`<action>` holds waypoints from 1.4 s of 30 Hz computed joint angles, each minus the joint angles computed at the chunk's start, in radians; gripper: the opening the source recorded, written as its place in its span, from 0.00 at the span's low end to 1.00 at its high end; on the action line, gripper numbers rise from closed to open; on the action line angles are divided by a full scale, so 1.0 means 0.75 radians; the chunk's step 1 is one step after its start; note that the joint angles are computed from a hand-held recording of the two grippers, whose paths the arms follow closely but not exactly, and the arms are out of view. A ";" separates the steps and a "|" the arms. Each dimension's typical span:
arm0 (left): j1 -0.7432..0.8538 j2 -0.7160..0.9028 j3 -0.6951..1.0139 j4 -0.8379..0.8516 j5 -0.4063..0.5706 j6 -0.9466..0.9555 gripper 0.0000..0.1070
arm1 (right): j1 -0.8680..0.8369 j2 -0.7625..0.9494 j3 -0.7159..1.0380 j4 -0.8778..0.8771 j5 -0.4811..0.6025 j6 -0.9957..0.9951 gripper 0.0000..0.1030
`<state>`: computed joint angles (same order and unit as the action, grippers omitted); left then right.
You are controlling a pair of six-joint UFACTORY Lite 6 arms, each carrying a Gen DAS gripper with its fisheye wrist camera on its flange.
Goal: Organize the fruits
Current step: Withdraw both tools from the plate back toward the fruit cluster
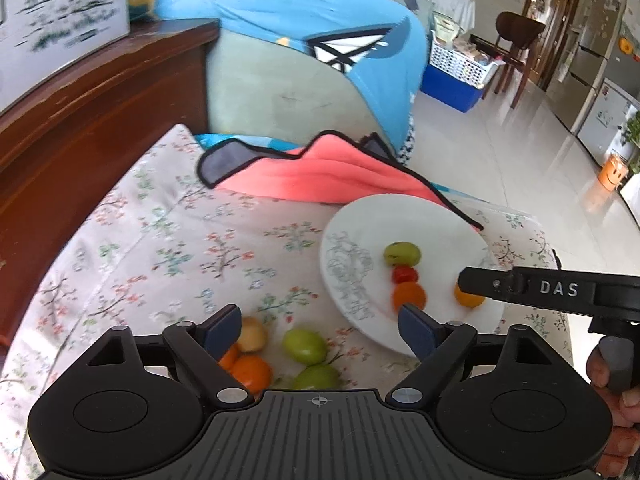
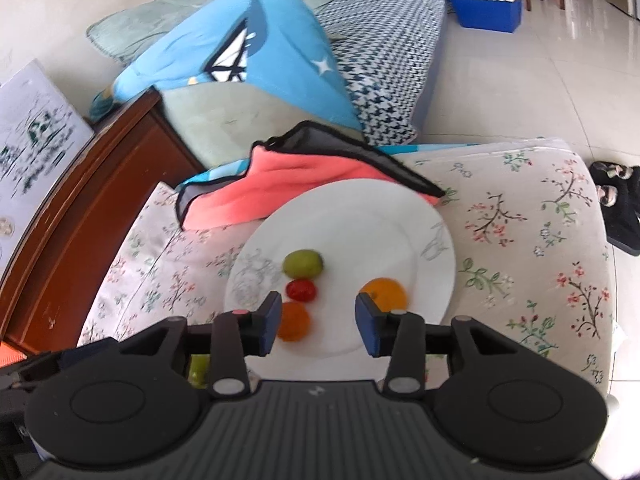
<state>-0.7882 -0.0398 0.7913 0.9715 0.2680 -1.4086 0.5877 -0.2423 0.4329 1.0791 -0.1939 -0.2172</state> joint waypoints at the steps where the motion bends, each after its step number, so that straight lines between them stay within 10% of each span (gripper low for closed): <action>1: 0.013 -0.032 -0.027 -0.022 -0.002 0.025 0.83 | 0.022 0.000 0.004 0.058 -0.009 -0.056 0.42; 22: 0.383 -0.479 -0.382 -0.887 -0.020 1.034 0.86 | 0.469 0.073 0.050 0.148 -0.098 -0.012 0.42; 42: 0.557 -0.327 -0.459 -1.428 -0.122 1.672 0.84 | 0.692 0.510 0.344 -0.173 -0.104 0.108 0.42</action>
